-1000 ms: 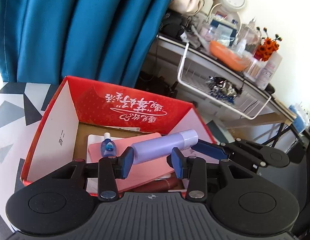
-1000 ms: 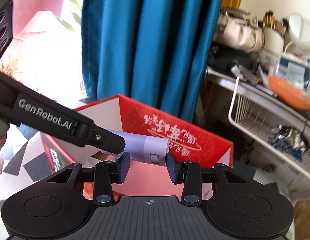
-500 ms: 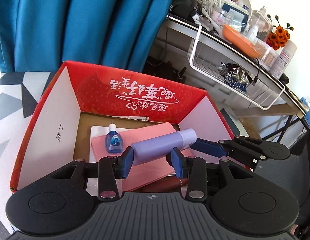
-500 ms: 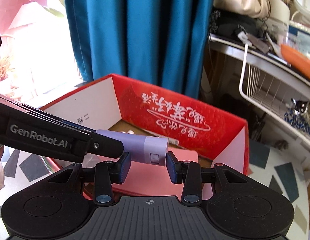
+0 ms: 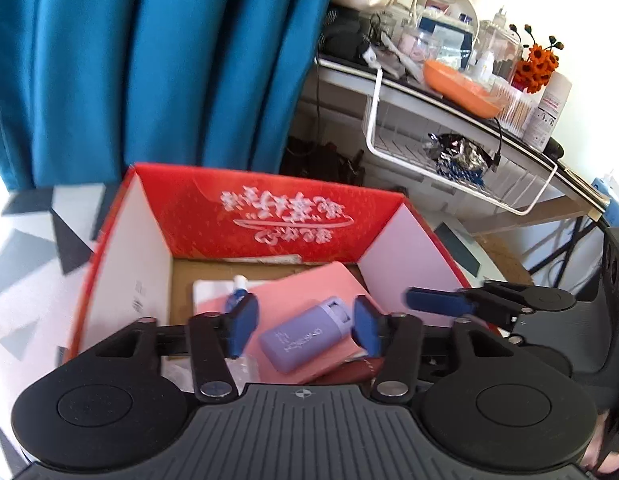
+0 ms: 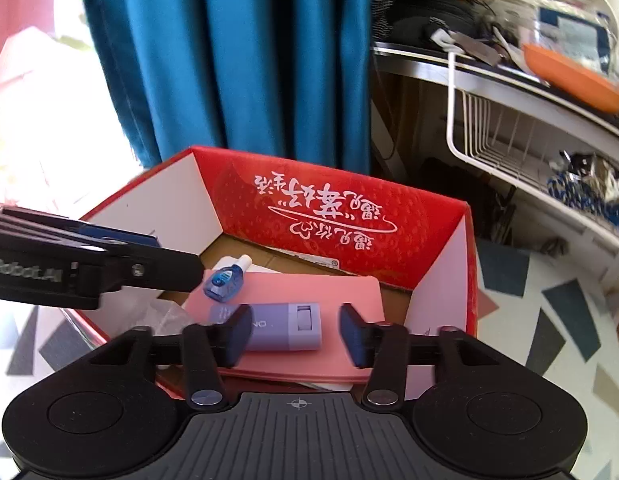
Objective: Organize rigid objects
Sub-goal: 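Lower the power bank onto the pink board and open both tools, then move both tools back to the pink-checkered marker beside the red box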
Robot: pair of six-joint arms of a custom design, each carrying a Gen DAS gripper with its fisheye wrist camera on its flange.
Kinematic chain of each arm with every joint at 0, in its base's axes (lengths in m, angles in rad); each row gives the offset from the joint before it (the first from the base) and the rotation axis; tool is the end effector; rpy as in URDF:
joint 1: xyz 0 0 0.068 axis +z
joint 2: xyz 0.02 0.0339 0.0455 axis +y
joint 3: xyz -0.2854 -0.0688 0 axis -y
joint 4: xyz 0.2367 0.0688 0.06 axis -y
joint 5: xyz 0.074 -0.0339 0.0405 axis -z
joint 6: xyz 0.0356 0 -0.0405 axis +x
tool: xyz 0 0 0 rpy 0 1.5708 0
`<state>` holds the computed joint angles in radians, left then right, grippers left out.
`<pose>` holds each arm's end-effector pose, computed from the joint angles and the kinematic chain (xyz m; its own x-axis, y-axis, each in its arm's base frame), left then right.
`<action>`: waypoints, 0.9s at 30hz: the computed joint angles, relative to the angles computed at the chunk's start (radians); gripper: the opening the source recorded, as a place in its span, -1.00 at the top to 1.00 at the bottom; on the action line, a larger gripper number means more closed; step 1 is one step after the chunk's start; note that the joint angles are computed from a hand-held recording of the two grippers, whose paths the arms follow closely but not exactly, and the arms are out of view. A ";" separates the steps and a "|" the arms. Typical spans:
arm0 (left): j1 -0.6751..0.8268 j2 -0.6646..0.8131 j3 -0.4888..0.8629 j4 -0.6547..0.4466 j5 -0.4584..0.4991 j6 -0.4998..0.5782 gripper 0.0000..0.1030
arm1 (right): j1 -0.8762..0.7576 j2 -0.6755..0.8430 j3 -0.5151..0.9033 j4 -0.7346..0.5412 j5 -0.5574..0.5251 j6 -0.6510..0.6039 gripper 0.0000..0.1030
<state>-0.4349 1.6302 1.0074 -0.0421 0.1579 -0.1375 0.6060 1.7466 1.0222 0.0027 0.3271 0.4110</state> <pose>0.3152 -0.1526 0.2417 -0.6267 0.1419 -0.7663 0.4466 0.8712 -0.2040 0.3088 0.2001 0.2114 -0.6341 0.0209 -0.7730 -0.0958 0.9898 0.1053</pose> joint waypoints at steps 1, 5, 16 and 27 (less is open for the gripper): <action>-0.003 -0.015 -0.010 0.002 -0.015 0.013 -0.44 | 0.000 -0.009 -0.012 0.012 -0.002 0.012 -0.33; 0.018 -0.073 -0.063 0.054 -0.002 0.029 -0.97 | 0.013 -0.034 -0.040 0.030 0.031 0.039 -0.91; 0.072 -0.154 -0.089 -0.024 -0.012 0.073 -1.00 | 0.056 -0.085 -0.072 0.025 0.140 0.114 -0.99; 0.168 -0.299 -0.212 0.012 0.005 0.099 -1.00 | 0.192 -0.129 -0.063 -0.051 0.371 0.257 -0.99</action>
